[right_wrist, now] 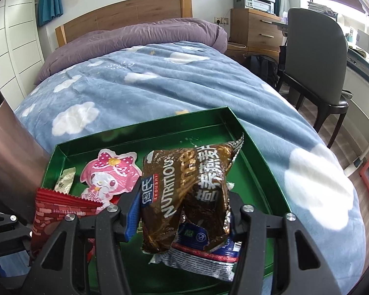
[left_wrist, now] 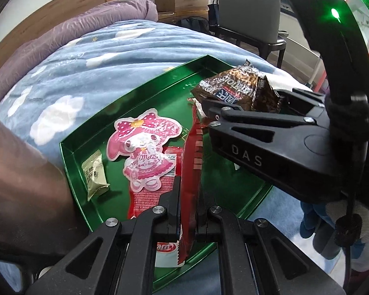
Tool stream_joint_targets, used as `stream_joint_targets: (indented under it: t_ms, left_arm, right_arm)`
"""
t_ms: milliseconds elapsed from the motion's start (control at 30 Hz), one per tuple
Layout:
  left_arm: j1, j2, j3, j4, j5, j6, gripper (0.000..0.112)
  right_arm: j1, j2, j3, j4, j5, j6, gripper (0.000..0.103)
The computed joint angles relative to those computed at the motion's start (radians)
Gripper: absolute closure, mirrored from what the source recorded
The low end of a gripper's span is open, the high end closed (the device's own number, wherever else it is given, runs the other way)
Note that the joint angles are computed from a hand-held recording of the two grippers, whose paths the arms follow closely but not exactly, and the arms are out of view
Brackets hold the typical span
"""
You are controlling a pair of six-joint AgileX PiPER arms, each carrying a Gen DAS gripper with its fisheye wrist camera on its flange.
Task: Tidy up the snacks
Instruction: 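Lower both snacks into the green tray and open both grippers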
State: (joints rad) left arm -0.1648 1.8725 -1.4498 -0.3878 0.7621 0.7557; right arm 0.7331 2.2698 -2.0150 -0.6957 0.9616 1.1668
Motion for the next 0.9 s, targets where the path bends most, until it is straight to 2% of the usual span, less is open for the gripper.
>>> stream_joint_targets:
  t_ms: [233, 900]
  left_arm:
    - [-0.028, 0.010, 0.026, 0.024, -0.055, -0.014, 0.107]
    - [-0.056, 0.034, 0.056, 0.052, -0.112, -0.039, 0.107]
  right_arm:
    - [-0.004, -0.007, 0.036, -0.025, -0.020, 0.002, 0.046]
    - [-0.014, -0.013, 0.108, -0.062, -0.082, 0.056, 0.046]
